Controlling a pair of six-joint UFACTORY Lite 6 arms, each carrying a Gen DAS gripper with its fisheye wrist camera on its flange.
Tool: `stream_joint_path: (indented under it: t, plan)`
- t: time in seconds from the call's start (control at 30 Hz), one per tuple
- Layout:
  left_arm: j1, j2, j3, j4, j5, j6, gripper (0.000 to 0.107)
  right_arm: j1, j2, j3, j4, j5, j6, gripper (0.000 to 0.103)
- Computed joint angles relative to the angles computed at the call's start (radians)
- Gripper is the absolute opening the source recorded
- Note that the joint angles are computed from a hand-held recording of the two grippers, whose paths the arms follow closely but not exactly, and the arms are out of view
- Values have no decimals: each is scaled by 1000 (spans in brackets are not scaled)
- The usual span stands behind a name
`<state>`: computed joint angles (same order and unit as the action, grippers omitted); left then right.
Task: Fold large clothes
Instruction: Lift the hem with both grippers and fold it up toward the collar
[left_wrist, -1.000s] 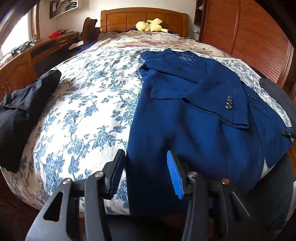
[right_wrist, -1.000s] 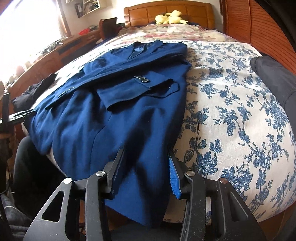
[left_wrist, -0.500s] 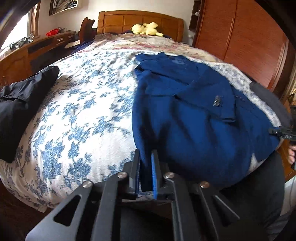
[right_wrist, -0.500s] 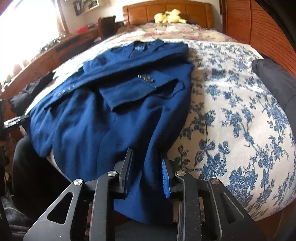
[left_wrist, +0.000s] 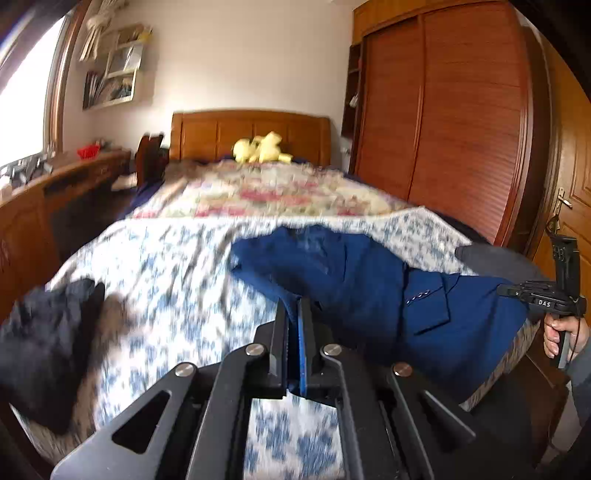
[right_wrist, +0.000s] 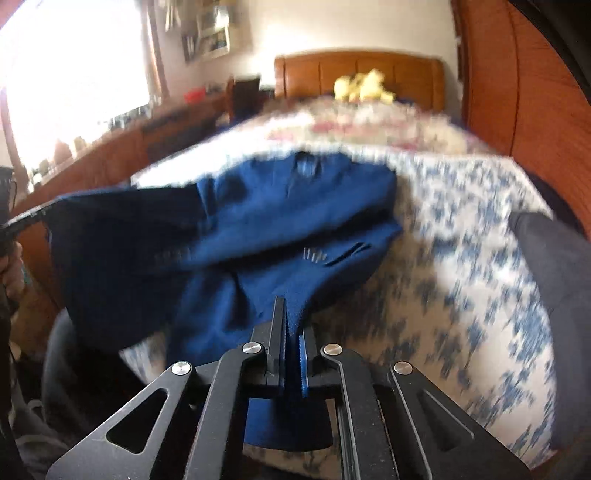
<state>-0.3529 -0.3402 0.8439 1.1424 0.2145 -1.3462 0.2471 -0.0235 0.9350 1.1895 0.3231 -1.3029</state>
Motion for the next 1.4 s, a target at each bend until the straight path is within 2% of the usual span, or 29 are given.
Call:
stream_joint_path:
  t: [0.07, 0.33, 0.53, 0.67, 0.83, 0.97, 1.07, 1.27, 1.4]
  plan:
    - [9, 13, 56, -87, 0, 112, 1, -10, -26, 41, 17, 19, 14, 2]
    - [-11, 61, 319, -324, 71, 416, 1, 8, -57, 266, -239, 49, 290, 2]
    - [-72, 67, 511, -380, 200, 544, 1, 28, -107, 413, -393, 107, 442, 2]
    - [-124, 28, 586, -357, 269, 555, 1, 44, -169, 482, -503, 152, 546, 2]
    - [-128, -10, 626, -363, 306, 590, 1, -1, -232, 562, -491, 238, 549, 2]
    - [-62, 16, 616, -450, 277, 660, 2, -31, -242, 613, -508, 278, 565, 2]
    - [8, 66, 558, -459, 210, 659, 2, -34, -201, 615, -534, 274, 580, 2]
    - [108, 254, 514, -408, 63, 552, 2, 16, -59, 530, -594, 147, 574, 2]
    - [150, 427, 552, -228, 11, 356, 2, 57, 114, 524, -668, 6, 603, 2]
